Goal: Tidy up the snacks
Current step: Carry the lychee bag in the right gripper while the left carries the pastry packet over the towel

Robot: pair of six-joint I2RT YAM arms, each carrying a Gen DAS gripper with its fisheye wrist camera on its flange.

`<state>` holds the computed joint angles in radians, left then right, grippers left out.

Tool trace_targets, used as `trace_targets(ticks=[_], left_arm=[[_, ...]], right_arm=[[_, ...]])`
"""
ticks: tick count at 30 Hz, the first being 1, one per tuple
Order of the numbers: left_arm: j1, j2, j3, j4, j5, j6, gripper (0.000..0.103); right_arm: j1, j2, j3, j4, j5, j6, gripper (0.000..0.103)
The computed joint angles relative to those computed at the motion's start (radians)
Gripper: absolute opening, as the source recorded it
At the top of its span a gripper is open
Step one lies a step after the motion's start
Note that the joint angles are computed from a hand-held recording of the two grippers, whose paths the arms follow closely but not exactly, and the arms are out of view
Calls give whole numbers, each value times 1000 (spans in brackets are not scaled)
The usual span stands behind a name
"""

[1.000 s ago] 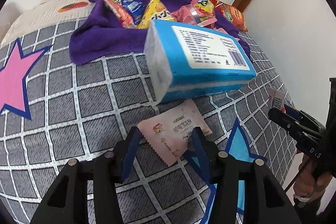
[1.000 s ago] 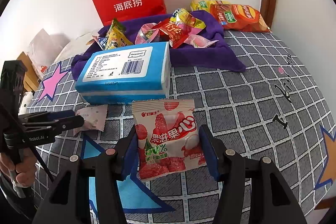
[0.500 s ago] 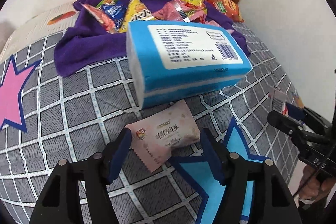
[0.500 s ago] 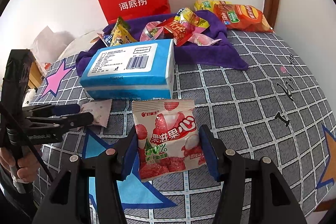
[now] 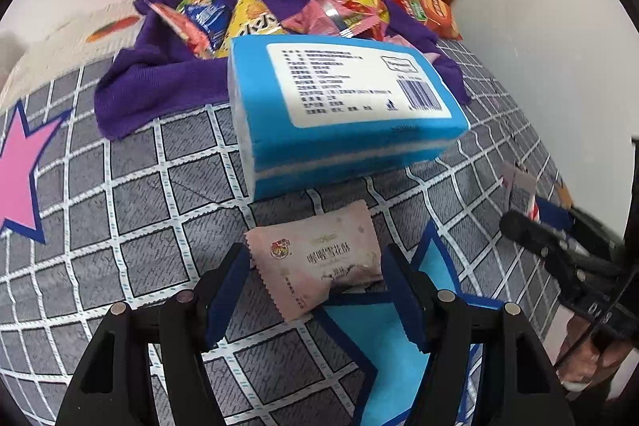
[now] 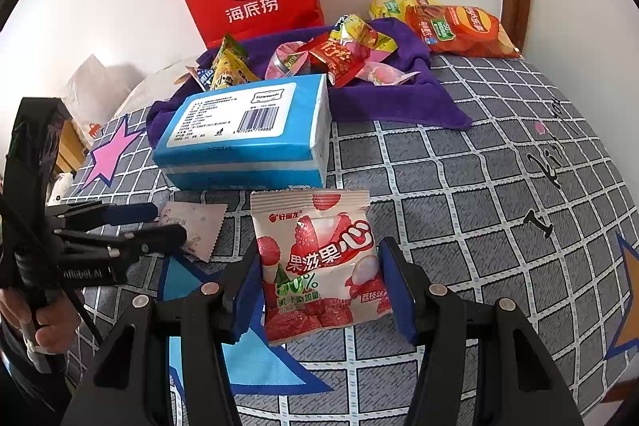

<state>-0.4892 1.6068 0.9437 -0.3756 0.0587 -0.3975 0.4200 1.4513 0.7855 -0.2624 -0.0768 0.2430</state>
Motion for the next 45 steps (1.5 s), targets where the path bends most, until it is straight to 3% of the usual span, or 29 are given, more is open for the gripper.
trace_targets(ticks=[5, 11, 19, 23, 31, 33, 36, 41, 45], left_arm=[[-31, 46, 36, -20, -30, -20, 71], [-103, 96, 72, -31, -143, -46, 81], [-160, 130, 84, -10, -270, -89, 81], [-200, 156, 103, -29, -361, -118, 71], [-171, 118, 67, -11, -326, -133, 61], [-165, 108, 62, -14, -315, -141, 52], [-140, 79, 36, 5, -252, -142, 47], [-110, 5, -21, 31, -180, -152, 45], [-120, -57, -40, 16, -184, -161, 45]], right_arm=[[-3, -20, -11, 2, -7, -3, 56], [-5, -29, -17, -5, 0, -6, 56], [-8, 22, 2, -29, 28, -11, 56], [2, 82, 9, -19, 54, -15, 56], [23, 123, -5, 24, 90, -32, 57], [21, 119, -6, 24, 88, -35, 56], [15, 106, -8, 14, 78, -32, 55], [20, 75, -7, -10, 82, -31, 55], [36, 38, -8, -32, 90, -26, 55]])
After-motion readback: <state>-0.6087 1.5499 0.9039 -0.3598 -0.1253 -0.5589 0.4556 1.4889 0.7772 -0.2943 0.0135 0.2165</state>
